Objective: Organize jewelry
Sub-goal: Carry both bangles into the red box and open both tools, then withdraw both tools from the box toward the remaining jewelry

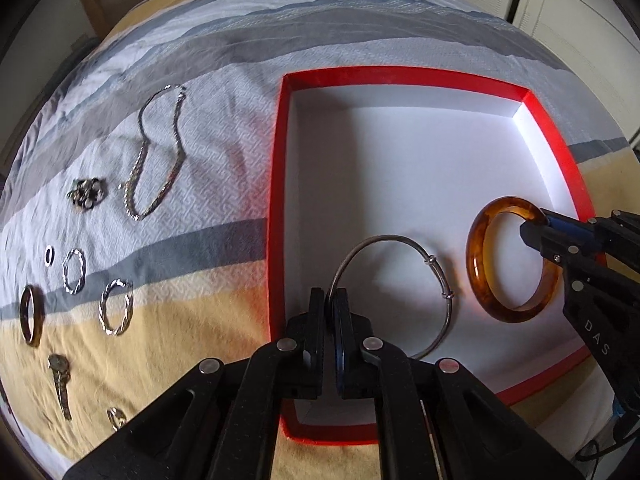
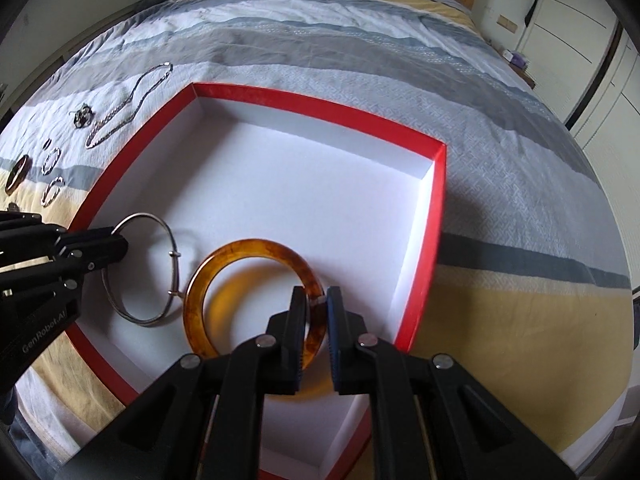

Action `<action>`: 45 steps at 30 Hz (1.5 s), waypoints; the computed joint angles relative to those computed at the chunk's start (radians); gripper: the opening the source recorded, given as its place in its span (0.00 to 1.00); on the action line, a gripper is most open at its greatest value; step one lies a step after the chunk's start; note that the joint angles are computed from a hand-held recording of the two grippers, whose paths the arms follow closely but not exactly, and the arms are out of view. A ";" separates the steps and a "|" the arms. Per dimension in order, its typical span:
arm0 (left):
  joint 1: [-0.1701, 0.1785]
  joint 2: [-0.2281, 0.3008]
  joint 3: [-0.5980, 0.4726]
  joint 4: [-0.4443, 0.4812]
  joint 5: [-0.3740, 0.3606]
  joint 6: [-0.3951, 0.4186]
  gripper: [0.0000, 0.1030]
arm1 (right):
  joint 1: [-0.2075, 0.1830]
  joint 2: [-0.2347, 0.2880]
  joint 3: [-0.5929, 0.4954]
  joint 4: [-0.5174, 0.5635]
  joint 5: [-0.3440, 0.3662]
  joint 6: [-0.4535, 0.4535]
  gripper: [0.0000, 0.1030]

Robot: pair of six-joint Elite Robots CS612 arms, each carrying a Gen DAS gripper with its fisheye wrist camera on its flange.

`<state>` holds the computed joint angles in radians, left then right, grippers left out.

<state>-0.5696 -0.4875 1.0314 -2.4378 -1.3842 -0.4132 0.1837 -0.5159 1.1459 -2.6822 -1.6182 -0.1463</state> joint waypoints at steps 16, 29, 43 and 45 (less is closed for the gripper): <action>-0.025 -0.058 0.090 0.044 0.047 -0.098 0.07 | 0.003 -0.014 0.022 0.001 0.029 -0.065 0.19; -0.025 -0.059 0.091 -0.003 0.006 -0.067 0.30 | -0.017 -0.118 0.178 -0.164 0.039 0.022 0.36; -0.053 -0.185 0.273 -0.303 0.084 -0.022 0.54 | -0.049 -0.259 0.420 -0.361 0.057 0.200 0.42; -0.053 -0.210 0.310 -0.351 0.101 -0.006 0.54 | -0.051 -0.275 0.450 -0.419 0.076 0.237 0.46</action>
